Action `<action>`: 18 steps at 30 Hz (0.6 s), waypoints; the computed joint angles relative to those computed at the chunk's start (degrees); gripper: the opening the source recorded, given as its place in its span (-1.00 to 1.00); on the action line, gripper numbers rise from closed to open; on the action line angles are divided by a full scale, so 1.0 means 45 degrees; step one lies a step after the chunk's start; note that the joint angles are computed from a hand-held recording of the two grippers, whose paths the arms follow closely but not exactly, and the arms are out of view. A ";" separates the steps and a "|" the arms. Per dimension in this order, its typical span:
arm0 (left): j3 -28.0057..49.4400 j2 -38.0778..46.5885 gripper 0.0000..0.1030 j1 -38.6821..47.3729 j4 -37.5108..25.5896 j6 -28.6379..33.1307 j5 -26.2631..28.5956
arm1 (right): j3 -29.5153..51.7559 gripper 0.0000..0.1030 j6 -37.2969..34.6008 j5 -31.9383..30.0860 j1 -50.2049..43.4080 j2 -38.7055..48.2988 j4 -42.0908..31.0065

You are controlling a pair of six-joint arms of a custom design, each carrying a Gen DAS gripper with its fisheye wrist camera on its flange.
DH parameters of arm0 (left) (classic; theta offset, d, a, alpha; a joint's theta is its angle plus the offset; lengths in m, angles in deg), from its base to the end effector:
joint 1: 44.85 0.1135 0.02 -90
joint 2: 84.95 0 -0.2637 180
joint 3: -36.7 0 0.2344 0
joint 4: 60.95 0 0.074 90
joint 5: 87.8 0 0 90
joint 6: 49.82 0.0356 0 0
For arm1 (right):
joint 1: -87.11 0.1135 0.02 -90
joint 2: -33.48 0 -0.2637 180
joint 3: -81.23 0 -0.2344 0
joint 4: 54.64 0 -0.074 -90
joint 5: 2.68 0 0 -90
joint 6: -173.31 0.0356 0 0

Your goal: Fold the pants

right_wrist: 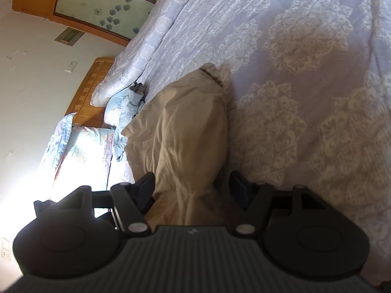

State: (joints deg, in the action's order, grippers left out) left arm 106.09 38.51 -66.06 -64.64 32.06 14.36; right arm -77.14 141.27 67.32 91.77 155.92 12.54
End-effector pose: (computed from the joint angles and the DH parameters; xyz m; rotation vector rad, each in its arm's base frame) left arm 0.3338 -0.1376 0.0517 0.3777 2.5864 -0.4604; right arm 0.2053 0.0289 0.0463 0.8315 2.1380 0.9801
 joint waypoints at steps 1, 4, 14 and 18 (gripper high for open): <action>0.0020 0.0025 1.00 0.0028 0.0012 0.0002 0.0047 | 0.0063 0.51 -0.0043 0.0037 0.0094 -0.0149 -0.0186; -0.0137 0.0044 1.00 0.0056 0.0332 -0.0053 0.0088 | 0.0262 0.70 -0.0290 0.0234 0.0424 -0.0515 -0.0729; -0.0450 -0.0084 1.00 -0.0045 0.0698 -0.0105 -0.0012 | 0.0476 0.75 -0.0375 0.0530 0.0667 -0.0648 -0.1117; -0.0351 -0.0148 1.00 -0.0010 0.0454 -0.0053 0.0053 | 0.0649 0.78 -0.0628 0.0303 0.0609 -0.1074 -0.1953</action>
State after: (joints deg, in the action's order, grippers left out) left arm 104.51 37.85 -66.10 -62.59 31.82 14.60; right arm -74.22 138.44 68.68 94.51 151.08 3.76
